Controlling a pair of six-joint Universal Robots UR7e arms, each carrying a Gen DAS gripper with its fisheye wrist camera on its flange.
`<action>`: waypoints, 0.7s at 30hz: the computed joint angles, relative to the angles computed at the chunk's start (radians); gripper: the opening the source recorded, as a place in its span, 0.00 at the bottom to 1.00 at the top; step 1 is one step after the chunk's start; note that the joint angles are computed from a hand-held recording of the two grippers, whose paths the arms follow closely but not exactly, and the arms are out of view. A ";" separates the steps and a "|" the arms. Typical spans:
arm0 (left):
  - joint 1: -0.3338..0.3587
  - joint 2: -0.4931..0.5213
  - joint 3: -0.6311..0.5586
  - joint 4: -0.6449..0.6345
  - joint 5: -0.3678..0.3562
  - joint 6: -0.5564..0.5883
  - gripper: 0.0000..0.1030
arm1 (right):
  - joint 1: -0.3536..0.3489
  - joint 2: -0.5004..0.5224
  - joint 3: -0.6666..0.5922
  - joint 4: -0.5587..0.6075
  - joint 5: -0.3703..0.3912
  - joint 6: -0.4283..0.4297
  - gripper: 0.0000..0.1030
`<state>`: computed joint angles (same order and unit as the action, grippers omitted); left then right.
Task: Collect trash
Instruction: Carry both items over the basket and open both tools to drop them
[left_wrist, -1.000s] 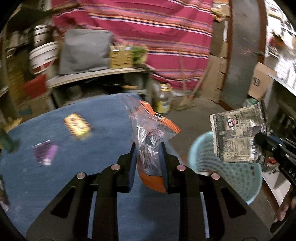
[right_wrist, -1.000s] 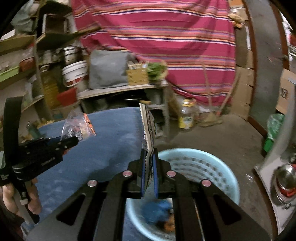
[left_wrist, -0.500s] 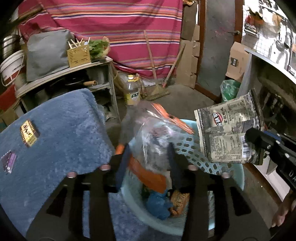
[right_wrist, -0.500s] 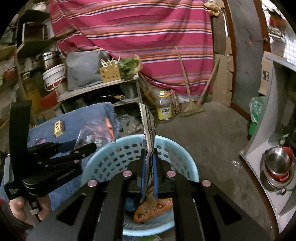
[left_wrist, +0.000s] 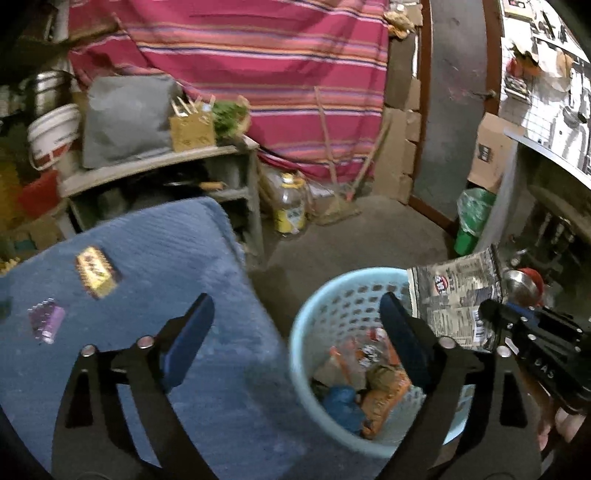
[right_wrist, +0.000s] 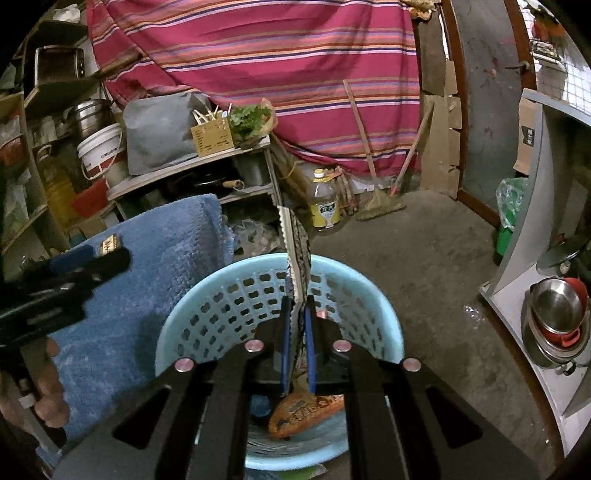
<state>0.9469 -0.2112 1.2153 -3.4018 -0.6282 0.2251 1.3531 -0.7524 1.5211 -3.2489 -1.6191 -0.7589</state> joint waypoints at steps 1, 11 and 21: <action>-0.004 -0.007 0.018 -0.038 0.013 0.022 0.92 | 0.003 0.005 -0.001 -0.002 -0.005 0.001 0.07; -0.035 -0.062 0.142 -0.282 0.106 0.172 0.95 | 0.039 0.084 -0.075 0.003 -0.104 0.028 0.19; -0.052 -0.167 0.325 -0.408 0.168 0.151 0.95 | 0.081 0.062 0.024 -0.181 -0.187 -0.003 0.86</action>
<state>0.8951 -0.3780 1.5408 -3.8100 -0.4603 0.3760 1.4345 -0.6907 1.5453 -3.4300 -1.8057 -0.7620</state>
